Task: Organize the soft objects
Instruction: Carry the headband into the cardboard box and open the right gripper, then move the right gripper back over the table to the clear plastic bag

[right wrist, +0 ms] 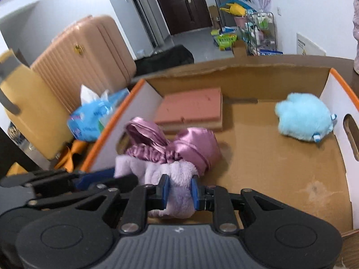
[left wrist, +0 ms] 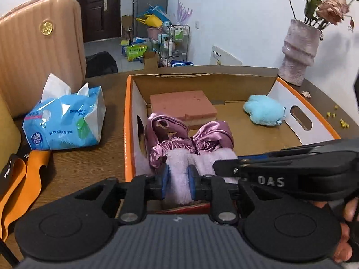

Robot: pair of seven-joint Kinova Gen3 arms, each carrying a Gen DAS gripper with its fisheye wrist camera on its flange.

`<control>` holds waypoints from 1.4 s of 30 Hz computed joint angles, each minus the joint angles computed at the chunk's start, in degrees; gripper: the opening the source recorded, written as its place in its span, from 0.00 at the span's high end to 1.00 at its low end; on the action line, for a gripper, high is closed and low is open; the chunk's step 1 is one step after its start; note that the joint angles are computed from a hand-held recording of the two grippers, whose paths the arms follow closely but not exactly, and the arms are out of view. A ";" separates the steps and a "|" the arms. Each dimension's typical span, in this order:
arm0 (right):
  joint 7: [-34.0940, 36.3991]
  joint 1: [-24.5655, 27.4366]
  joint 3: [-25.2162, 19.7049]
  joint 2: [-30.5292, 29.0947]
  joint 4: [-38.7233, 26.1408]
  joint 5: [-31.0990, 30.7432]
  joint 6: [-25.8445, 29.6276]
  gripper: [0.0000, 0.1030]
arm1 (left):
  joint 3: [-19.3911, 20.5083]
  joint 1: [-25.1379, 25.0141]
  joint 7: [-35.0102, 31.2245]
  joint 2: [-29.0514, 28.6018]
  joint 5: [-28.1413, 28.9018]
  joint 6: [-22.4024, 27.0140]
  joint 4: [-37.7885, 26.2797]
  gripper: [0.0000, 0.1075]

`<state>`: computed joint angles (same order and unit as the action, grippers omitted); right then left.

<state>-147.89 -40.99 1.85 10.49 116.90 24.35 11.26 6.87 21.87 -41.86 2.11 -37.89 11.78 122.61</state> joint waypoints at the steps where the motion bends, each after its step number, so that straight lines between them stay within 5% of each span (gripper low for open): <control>1: 0.16 0.37 -0.17 0.34 -0.14 -0.27 0.01 0.78 | 0.73 -1.05 -0.75 -0.12 0.83 -0.42 0.10 0.80; 6: -4.30 6.08 -6.14 -2.93 1.04 3.93 1.21 0.73 | 1.43 -1.73 -2.15 -2.11 3.63 1.10 -0.43 0.59; 11: -15.28 2.34 -4.34 -11.70 3.40 15.58 6.07 0.72 | 6.41 -5.33 0.84 -8.75 1.10 4.74 -0.46 0.58; 20: -33.21 16.32 -27.28 -33.08 13.07 36.56 20.55 0.43 | 25.02 -22.63 16.41 -31.38 -10.20 2.54 9.04 0.28; 24: -41.49 16.07 -31.83 -37.48 16.67 43.05 24.98 0.25 | 29.89 -28.87 14.81 -39.13 -5.89 -1.18 11.60 0.22; 31: -44.21 20.98 -41.20 -43.77 19.44 43.13 25.54 0.23 | 31.86 -28.70 10.59 -46.20 5.55 1.56 12.55 0.19; 36: -41.85 21.02 -48.31 -52.78 22.57 33.86 24.19 0.22 | 33.54 -24.42 8.97 -52.87 11.69 6.87 14.84 0.18; 42: -43.59 12.98 -58.91 -59.25 24.59 20.18 30.47 0.21 | 36.13 -14.63 6.73 -61.55 20.10 14.56 18.15 0.09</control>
<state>-191.48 -28.01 -57.06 -48.77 141.49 44.53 41.73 43.00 7.25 -35.13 -59.45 -17.79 26.34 140.76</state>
